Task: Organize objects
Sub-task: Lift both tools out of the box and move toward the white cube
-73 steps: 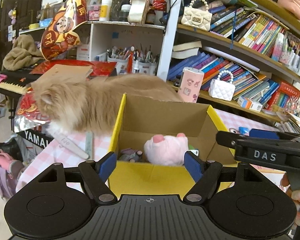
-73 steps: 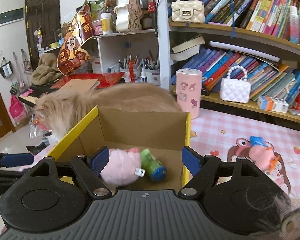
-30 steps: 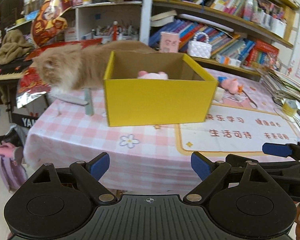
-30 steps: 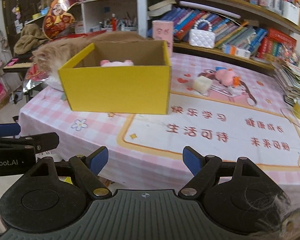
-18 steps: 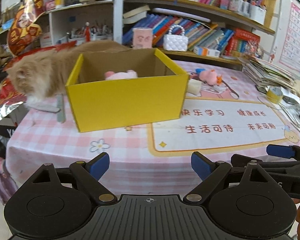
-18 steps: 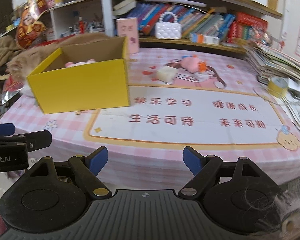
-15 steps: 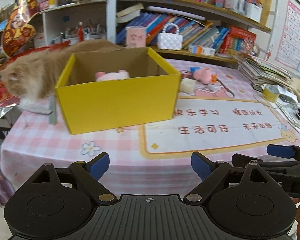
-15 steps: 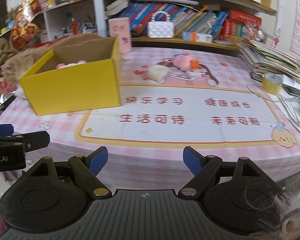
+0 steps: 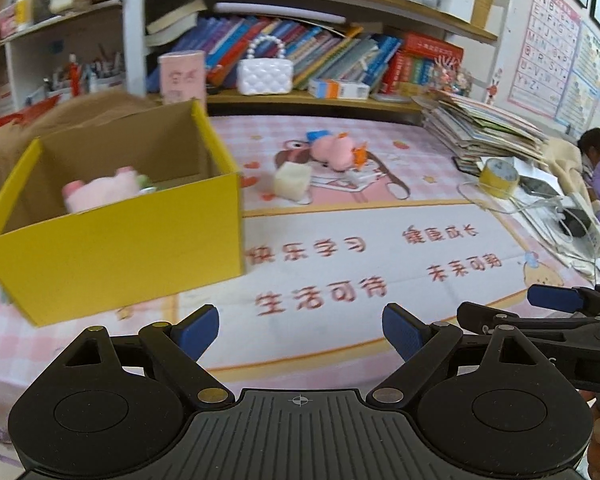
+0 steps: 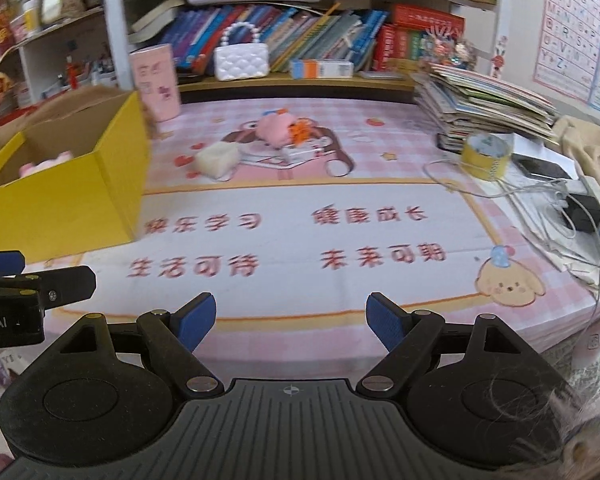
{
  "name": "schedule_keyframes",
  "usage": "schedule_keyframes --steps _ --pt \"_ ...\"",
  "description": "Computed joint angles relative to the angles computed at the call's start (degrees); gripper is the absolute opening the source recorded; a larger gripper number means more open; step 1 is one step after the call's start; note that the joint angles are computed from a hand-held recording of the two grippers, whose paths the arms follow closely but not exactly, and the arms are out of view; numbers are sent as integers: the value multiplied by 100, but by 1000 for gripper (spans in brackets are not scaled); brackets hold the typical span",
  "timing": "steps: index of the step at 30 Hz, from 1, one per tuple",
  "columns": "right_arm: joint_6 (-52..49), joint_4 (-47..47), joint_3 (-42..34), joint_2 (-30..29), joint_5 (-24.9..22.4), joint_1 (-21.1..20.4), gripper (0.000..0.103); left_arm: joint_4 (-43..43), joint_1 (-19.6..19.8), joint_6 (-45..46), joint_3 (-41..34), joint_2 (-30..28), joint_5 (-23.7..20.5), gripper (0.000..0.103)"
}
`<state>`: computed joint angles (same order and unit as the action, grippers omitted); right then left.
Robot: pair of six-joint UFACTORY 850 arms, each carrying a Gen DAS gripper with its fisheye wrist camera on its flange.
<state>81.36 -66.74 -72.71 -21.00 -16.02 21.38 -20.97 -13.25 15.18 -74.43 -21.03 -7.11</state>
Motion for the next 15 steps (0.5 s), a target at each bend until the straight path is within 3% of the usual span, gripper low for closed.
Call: schedule_keyframes --steps 7,15 --pt "-677 547 -357 -271 84 -313 81 219 -132 -323 -663 -498 -259 91" --pt "-2264 1711 -983 -727 270 -615 81 1265 -266 -1584 -1381 -1005 -458 91"
